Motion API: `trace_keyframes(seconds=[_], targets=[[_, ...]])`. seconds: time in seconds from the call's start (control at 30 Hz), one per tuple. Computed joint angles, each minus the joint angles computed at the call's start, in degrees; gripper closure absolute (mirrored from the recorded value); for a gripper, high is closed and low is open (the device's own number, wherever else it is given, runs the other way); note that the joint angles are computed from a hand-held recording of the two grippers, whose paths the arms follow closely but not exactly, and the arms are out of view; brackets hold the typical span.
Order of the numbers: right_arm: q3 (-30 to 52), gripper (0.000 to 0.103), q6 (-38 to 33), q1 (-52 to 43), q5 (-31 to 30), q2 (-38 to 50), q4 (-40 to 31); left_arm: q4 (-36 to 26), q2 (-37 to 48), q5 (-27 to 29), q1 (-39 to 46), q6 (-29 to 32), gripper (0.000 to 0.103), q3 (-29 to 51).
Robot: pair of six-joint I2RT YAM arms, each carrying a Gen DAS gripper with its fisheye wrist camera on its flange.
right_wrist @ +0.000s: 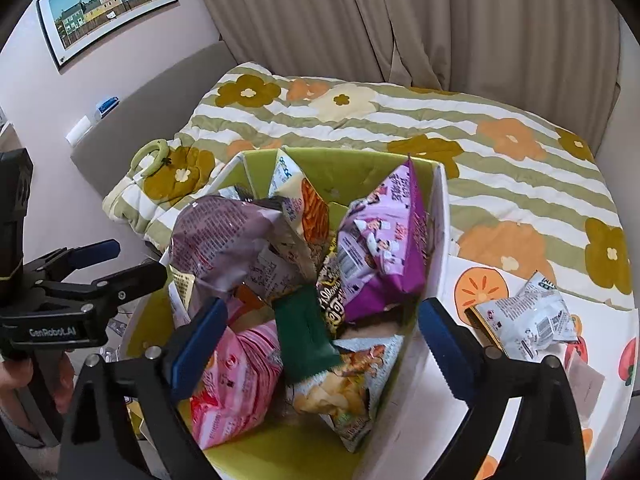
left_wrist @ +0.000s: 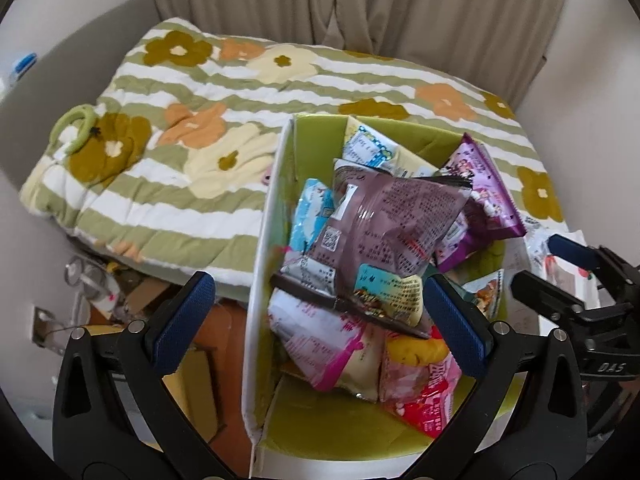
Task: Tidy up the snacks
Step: 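Carry both snacks over the green box and open both tools to drop them, then move both tools back from the box to the last two snacks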
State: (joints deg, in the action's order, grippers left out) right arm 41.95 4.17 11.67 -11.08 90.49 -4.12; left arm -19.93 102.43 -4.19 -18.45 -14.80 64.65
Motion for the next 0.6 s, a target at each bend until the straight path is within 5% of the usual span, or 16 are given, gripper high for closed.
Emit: trace_keyframes(seconds=[0.6], targets=[[-9.7,0.008,5.2,-0.7,6.9,-19.0,-2.8,1.2,-7.4,-0.4,-7.4,3.7,0.000,-2.3]])
